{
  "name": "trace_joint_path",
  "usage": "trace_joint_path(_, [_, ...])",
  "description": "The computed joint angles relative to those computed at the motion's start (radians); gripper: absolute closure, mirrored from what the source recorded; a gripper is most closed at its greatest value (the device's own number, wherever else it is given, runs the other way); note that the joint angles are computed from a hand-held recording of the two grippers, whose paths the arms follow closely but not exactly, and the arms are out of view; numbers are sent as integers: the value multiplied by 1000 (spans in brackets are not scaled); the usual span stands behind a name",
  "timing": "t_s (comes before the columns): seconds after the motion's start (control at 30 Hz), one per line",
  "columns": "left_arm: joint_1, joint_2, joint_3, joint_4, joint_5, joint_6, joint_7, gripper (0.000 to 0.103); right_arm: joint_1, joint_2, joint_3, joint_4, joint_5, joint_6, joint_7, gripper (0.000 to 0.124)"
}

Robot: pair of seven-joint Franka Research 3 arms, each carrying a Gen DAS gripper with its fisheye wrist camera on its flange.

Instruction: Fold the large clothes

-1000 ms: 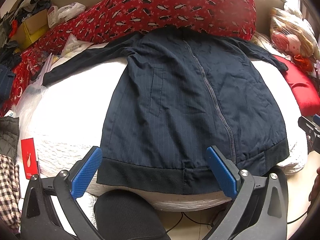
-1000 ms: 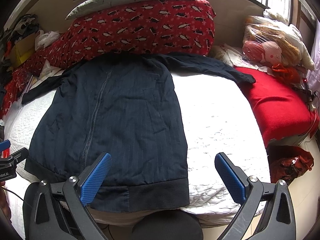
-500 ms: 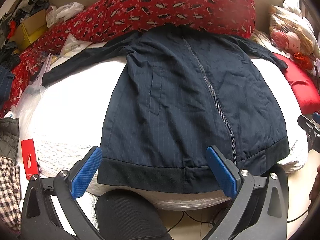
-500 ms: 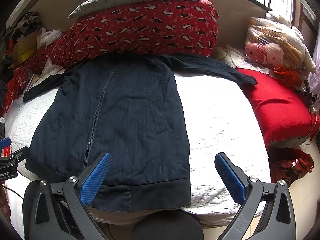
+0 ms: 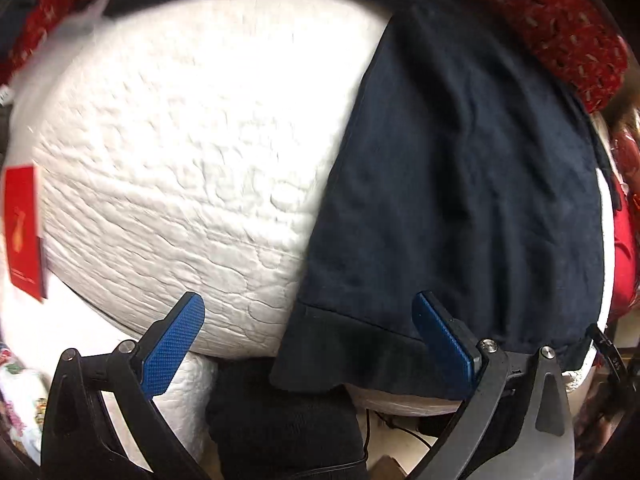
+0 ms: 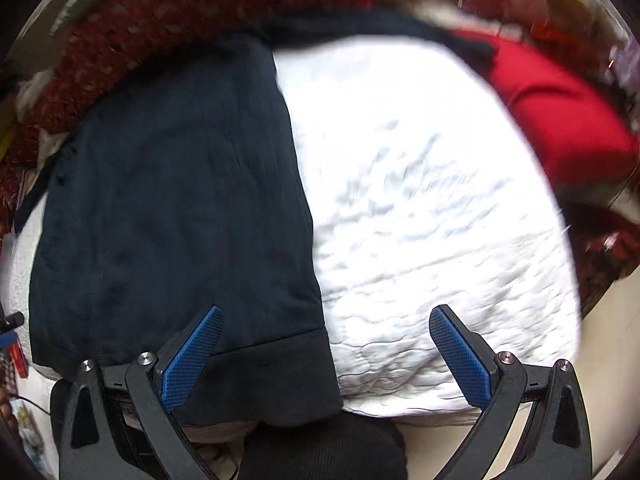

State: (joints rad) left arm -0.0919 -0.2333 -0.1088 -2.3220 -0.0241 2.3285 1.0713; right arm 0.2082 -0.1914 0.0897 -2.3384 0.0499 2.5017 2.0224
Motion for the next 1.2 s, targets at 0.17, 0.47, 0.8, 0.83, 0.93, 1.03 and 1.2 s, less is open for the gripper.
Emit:
trace_joint_path(0.17, [-33,-21,-5,-37,-64,62,57,86,75,-39,-68,-62,283,138,-245,115])
trace_joint_path(0.47, [-90,-286,22,-158,-170,56,30,93,87,-279,-114,-130,611,196,-588,116])
trace_joint_path(0.8, [-113,-270,66,-119,-268,-81,52,91,-19,-135,-69,-112,447,23,-324,104])
trace_joint_path(0.83, [-118,-283,61,-100,-266,-59,66,91,-25,-147,-68,-103,436,39,-312,104])
trace_joint_path(0.93, [-126,-236,29,9,-221,0,89,82,4,-146,-80,-43,470,124,-369,96])
trace_joint_path(1.03, [-113,-108,-23,146,-124,66,74,40,26,-74,-69,49,472,195,-413,67])
trace_joint_path(1.2, [-106,203,-84,375,-3,29,-5,38,19,159,-26,213,304,206,-333,68])
